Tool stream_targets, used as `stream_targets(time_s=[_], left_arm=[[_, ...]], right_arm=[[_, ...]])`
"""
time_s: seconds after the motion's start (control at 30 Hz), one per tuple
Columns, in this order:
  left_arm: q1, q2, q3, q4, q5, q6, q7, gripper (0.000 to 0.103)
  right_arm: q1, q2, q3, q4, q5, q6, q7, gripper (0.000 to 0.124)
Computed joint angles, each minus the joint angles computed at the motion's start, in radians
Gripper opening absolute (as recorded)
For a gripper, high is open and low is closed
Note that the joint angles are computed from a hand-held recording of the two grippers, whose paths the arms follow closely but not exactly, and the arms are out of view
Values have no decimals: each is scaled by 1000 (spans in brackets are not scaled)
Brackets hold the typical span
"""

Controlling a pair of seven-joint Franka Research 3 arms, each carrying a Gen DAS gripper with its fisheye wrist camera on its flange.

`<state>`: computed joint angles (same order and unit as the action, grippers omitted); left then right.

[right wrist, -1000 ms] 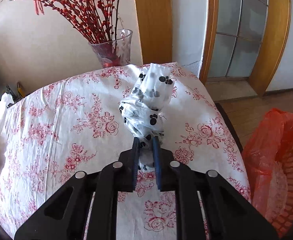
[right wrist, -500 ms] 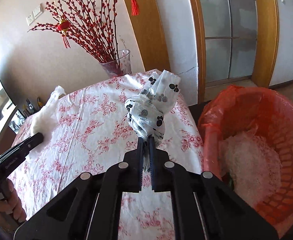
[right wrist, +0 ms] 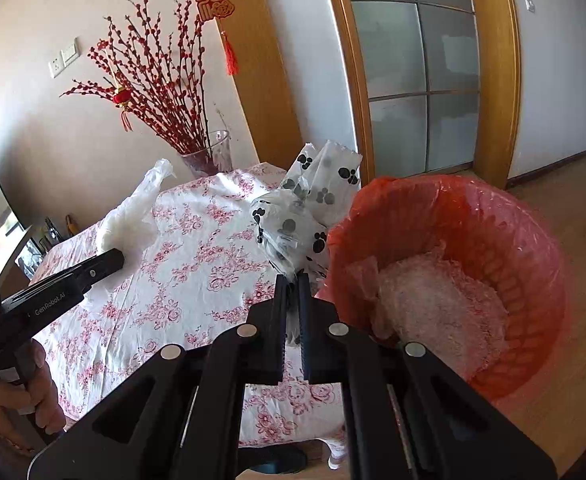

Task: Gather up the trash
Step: 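Carry both bags over the wastebasket and open both tools to drop them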

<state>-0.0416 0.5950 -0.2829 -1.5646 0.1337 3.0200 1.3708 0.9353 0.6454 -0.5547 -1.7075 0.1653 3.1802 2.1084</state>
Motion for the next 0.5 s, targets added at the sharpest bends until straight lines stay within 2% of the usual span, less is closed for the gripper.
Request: stream_targets(time_s=[0.37, 0.5], left_arm=[[8, 28, -114, 27, -36, -7, 95, 20], [-6, 48, -133, 54, -53, -21, 127, 20]], right_arm=[[120, -45, -138, -157, 139, 73, -16, 6], [160, -47, -184, -190, 202, 77, -45, 6]])
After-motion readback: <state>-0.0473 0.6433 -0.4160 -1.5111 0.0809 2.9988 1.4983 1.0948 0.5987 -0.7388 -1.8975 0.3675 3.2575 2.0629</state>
